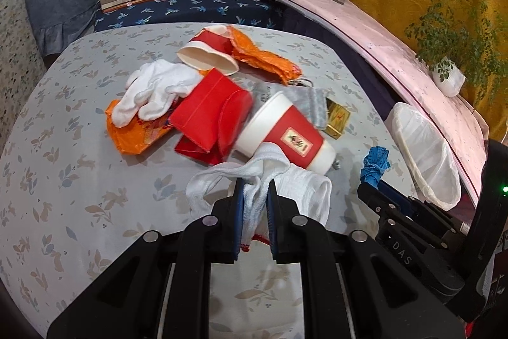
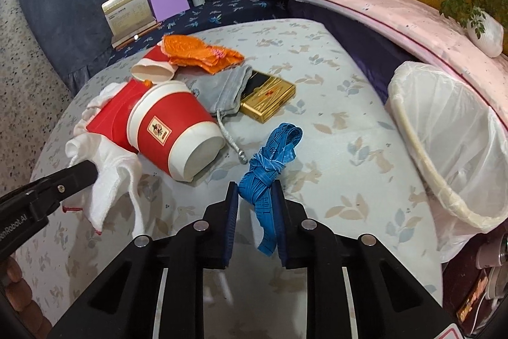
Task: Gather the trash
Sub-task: 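Carry the glove and blue cord in both grippers over the wastebasket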
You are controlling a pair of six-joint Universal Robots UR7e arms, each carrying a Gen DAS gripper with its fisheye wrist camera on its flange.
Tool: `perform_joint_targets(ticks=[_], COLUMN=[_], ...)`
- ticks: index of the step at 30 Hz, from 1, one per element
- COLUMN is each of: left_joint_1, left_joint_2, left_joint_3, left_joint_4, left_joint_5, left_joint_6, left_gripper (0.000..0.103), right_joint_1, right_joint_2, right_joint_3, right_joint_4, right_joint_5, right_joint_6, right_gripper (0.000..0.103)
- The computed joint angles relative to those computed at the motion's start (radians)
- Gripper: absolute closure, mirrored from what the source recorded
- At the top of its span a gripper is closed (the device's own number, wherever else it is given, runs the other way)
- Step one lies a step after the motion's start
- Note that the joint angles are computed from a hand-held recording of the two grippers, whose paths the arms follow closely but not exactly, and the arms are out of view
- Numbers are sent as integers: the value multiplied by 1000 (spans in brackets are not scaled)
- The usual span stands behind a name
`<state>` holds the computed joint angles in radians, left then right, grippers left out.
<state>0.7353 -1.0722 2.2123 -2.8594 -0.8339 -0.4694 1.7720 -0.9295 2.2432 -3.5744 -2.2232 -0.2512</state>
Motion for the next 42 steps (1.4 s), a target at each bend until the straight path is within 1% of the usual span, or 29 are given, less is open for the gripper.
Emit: perform_joint_targets(ticks=[8,15,26,35,42], left_joint_1=[-44,-75,-112,-116,-121], left_joint_2=[58,125,250,344,426], left_joint_3=[-48,-103,-214,-322,-424], left_joint_4=[-22,-39,-49,-34,-33], left_joint_5=[-8,-29,-70,-122,-167], left_joint_6=[32,64,117,155,211], left_gripper=[90,90,90,90,90], right_joint_1=[6,-17,-96,-170,-231], right_joint_2=[-94,-178,-291,-366,-408], right_joint_3=[46,84,127,138,134], right_joint_4=[-18,-49,-90,-91,-81], right_joint_5=[9,15,22,42,46], right_joint_6=[8,-5,-37,-47,-46], right_gripper=[83,83,83,83,83])
